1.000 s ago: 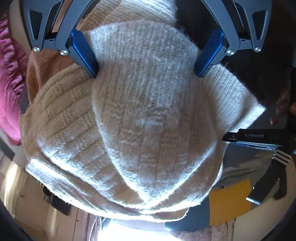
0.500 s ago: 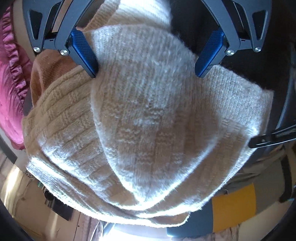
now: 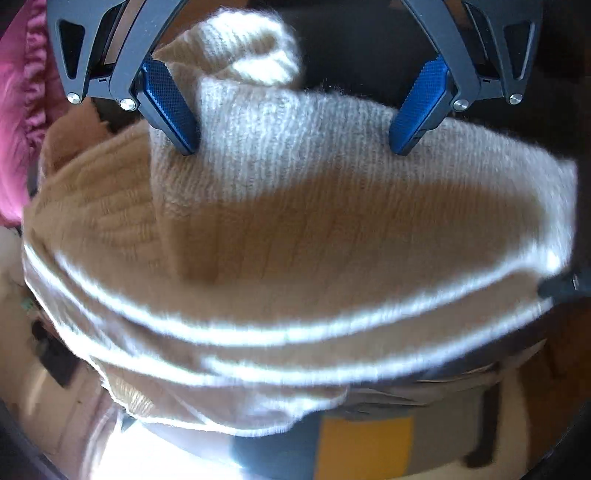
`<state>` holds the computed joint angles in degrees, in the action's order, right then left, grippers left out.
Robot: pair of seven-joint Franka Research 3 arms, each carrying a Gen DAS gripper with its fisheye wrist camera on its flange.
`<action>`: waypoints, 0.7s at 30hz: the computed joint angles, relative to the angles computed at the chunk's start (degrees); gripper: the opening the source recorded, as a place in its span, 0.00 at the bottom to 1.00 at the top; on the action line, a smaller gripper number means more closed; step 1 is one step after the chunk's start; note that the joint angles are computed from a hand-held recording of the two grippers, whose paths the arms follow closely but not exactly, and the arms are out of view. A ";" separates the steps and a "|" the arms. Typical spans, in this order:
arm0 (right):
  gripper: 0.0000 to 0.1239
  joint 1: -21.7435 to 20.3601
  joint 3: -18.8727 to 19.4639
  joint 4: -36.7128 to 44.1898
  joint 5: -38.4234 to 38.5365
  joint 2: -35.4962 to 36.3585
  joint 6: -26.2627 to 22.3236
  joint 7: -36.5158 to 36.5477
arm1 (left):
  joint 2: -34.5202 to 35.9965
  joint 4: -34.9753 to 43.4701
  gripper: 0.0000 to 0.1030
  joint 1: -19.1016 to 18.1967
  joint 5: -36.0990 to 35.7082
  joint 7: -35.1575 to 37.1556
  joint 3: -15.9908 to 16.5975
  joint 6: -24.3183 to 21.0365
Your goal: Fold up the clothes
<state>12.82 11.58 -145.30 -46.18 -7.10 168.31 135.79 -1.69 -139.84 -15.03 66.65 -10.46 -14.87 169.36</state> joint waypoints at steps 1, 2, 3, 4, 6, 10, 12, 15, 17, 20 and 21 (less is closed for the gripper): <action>0.83 0.29 0.06 -0.53 0.09 -0.46 0.55 -0.45 | -1.12 -1.74 0.05 -0.24 -0.76 -0.27 -0.19 -0.44; 0.83 0.44 0.26 -0.97 0.18 -0.87 0.96 -0.88 | -2.54 -3.40 0.05 -0.62 -1.48 -0.71 -0.74 -1.59; 0.83 0.52 0.53 -1.41 0.30 -1.29 1.38 -1.35 | -4.00 -5.03 0.05 -0.99 -2.41 -1.04 -1.41 -2.84; 0.83 1.35 0.26 -1.91 2.70 -1.72 1.55 -3.87 | -5.31 -6.09 0.06 -1.38 -3.61 -0.86 -2.15 -4.53; 0.83 4.07 -1.67 -3.78 10.79 -2.74 2.43 -13.11 | -7.57 -7.44 0.06 -2.16 -6.48 0.44 -3.54 -8.56; 0.83 12.66 -4.87 -5.98 26.55 -3.79 2.50 -31.40 | -14.26 -12.34 0.06 -3.40 -15.78 4.00 -4.07 -13.73; 0.83 13.85 -3.09 -4.63 28.29 -2.84 1.83 -34.78 | -19.16 -16.49 0.06 -3.78 -20.25 5.38 -3.54 -13.15; 0.83 11.79 3.05 1.85 21.91 2.04 -0.81 -31.34 | -24.12 -19.47 0.06 -4.41 -25.08 8.41 -4.53 -15.52; 0.83 13.84 2.46 0.94 25.14 1.04 -1.44 -37.16 | -26.96 -20.23 0.07 -5.45 -28.39 11.17 -5.47 -20.13; 0.83 16.66 1.48 -0.10 31.96 -0.40 -3.10 -46.85 | -30.85 -21.10 0.06 -7.68 -33.68 14.85 -5.95 -27.02; 0.83 17.61 0.90 -0.43 35.24 -1.19 -4.32 -50.34 | -32.19 -21.39 0.06 -8.12 -35.11 15.55 -6.08 -29.53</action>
